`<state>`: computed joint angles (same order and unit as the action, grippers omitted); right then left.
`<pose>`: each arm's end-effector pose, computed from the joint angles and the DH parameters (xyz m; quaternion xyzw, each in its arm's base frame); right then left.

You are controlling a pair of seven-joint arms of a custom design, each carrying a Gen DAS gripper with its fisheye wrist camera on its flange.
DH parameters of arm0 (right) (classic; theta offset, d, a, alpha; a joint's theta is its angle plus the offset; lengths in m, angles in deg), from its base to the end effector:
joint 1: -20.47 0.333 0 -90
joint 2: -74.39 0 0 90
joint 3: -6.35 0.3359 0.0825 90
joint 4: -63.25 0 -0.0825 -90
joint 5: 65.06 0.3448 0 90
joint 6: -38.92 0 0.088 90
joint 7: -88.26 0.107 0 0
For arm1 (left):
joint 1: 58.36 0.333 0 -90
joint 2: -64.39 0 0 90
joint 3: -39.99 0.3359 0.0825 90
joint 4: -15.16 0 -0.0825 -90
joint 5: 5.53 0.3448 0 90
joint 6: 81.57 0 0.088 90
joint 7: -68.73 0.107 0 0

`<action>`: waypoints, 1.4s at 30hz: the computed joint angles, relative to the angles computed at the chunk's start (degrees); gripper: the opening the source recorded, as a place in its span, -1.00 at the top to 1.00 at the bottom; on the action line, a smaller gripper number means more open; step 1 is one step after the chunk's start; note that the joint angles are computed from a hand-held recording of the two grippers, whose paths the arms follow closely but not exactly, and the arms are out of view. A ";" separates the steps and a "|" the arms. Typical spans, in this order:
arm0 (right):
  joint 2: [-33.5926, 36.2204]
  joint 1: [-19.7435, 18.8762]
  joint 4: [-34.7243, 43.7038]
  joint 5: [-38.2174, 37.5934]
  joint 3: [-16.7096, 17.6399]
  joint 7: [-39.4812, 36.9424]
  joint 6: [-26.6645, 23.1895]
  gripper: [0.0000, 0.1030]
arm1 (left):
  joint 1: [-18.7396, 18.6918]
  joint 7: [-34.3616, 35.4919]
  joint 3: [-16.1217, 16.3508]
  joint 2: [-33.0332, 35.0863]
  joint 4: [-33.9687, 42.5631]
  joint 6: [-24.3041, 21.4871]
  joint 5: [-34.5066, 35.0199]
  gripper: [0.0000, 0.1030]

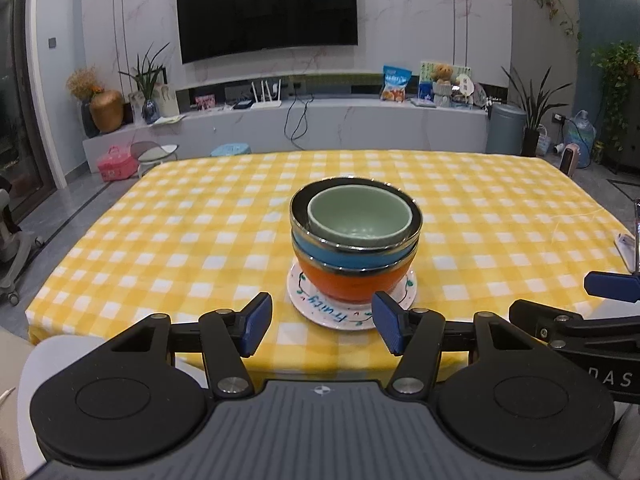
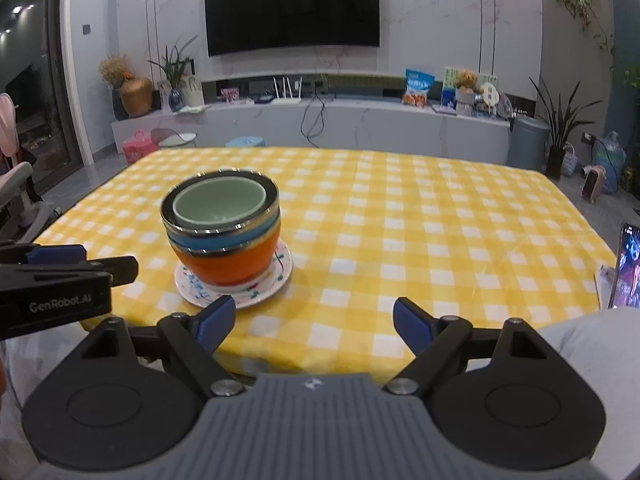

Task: Organize plates and bowls

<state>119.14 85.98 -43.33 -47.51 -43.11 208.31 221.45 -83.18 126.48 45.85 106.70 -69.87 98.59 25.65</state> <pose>0.6136 0.2759 0.3556 -0.5827 0.6823 -0.3133 0.3110 0.6779 -0.3053 0.3763 -0.5041 0.7392 -0.3514 0.2755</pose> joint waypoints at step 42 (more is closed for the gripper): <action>-0.45 -2.97 2.25 -8.56 2.72 6.47 -3.30 -0.67 | 4.93 6.09 -7.61 0.88 2.27 -7.22 -3.58 -0.36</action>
<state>118.69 83.02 -41.08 -56.06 -40.39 214.78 218.15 -78.25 132.57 38.24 107.58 -67.60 91.37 22.07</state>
